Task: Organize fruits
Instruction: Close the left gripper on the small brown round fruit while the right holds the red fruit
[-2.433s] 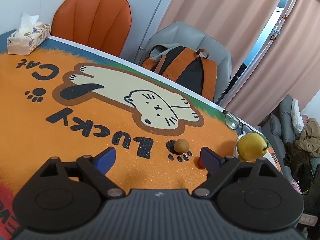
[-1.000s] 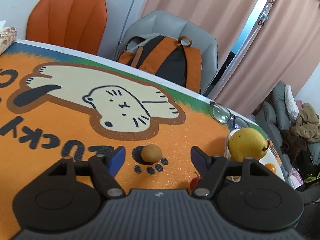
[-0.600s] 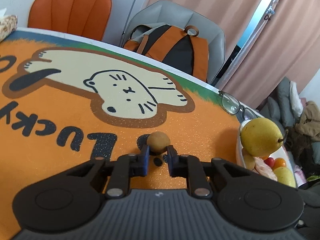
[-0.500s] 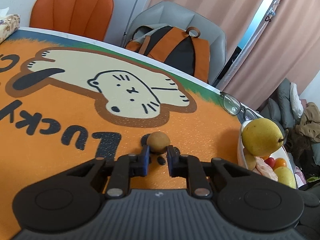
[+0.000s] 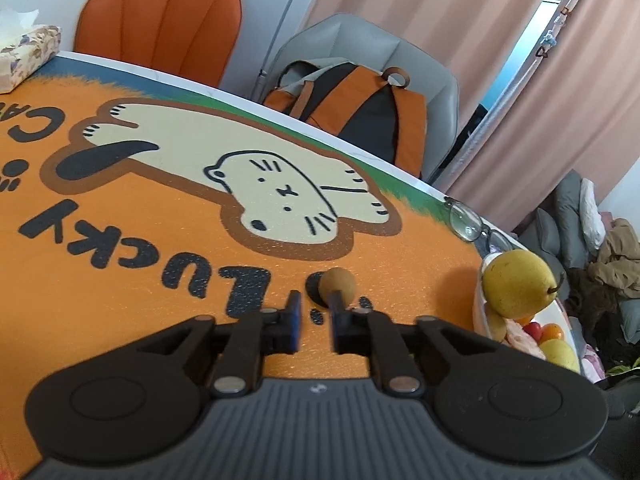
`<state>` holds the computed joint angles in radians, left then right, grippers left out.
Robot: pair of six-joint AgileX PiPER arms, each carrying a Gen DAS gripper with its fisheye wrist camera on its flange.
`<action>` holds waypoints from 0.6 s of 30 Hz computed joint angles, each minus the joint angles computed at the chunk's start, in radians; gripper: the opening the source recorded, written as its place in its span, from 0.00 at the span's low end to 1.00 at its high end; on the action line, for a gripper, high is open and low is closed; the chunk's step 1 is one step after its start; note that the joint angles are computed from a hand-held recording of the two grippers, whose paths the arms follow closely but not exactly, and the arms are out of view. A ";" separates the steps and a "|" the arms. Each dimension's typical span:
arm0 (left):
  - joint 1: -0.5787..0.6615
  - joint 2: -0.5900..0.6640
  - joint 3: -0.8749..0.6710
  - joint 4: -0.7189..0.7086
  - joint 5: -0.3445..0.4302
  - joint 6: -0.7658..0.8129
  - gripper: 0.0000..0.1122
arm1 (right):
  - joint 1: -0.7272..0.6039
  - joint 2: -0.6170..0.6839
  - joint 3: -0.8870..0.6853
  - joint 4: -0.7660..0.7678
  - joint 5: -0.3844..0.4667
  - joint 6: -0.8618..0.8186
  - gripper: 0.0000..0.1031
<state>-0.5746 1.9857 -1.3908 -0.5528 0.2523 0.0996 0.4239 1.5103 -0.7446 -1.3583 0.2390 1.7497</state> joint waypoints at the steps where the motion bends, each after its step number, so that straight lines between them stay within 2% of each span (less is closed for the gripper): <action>1: -0.003 0.003 -0.005 0.007 -0.003 -0.009 0.39 | 0.000 -0.004 0.004 -0.006 0.000 0.006 0.26; 2: -0.010 0.004 -0.006 0.045 -0.016 -0.048 0.51 | 0.000 -0.008 0.006 -0.010 0.000 0.011 0.26; 4: -0.026 0.010 -0.015 0.163 -0.040 -0.160 0.52 | -0.003 -0.018 0.017 -0.036 -0.003 0.041 0.26; 7: -0.031 0.044 -0.065 0.169 -0.013 -0.163 0.52 | -0.008 -0.030 0.033 -0.098 -0.007 0.110 0.26; 9: -0.048 0.063 -0.091 0.288 -0.015 -0.266 0.52 | -0.016 -0.039 0.047 -0.172 -0.009 0.186 0.26; 12: -0.065 0.092 -0.118 0.349 -0.019 -0.309 0.52 | -0.007 -0.046 0.056 -0.235 0.017 0.257 0.26; 15: -0.080 0.111 -0.129 0.409 -0.032 -0.359 0.45 | 0.004 -0.044 0.058 -0.258 0.056 0.285 0.26; 17: -0.090 0.118 -0.135 0.505 -0.030 -0.438 0.25 | 0.000 -0.041 0.058 -0.265 0.062 0.298 0.26; 18: -0.090 0.117 -0.132 0.509 -0.029 -0.444 0.20 | -0.001 -0.038 0.056 -0.264 0.064 0.298 0.26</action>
<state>-0.6644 2.1024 -1.5228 -0.0442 0.2234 -0.3440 0.4233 1.4726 -0.6884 -1.6225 0.3029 2.0477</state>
